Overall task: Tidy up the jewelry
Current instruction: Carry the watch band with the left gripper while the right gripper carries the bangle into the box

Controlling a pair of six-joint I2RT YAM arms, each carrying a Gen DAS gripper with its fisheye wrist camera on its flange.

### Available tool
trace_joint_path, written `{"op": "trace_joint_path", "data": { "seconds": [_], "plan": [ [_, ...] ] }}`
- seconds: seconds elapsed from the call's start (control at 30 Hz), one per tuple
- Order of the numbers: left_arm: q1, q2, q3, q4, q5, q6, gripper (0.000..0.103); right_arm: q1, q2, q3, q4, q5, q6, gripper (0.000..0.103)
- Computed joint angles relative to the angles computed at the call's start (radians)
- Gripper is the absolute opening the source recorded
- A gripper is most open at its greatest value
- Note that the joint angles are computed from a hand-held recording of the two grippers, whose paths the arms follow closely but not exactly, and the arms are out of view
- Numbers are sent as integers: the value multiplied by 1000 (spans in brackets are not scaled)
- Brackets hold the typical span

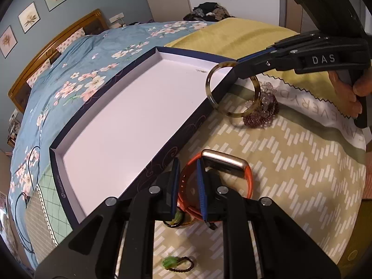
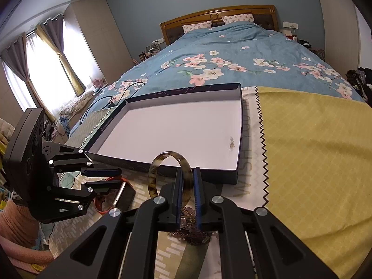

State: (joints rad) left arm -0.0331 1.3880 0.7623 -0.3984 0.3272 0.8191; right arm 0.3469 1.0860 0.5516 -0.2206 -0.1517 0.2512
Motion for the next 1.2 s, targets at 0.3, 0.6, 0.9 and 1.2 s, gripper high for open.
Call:
{"op": "trace_joint_path", "data": {
  "seconds": [0.3,0.6,0.9,1.2],
  "plan": [
    [-14,-45,-30,-11,-36,53,7,8,13,-7,22,-1,2,8],
    [72,-101,-9,-99,80,-71,1,3,-29,-21,18,2,10,8],
    [146,-184,-70,-161,128,-65,15,1,-86,-42,-2,-14,18,8],
    [87,-121,-37,-82,56,-62,9,-2,-104,-70,4,-21,38,8]
  ]
}}
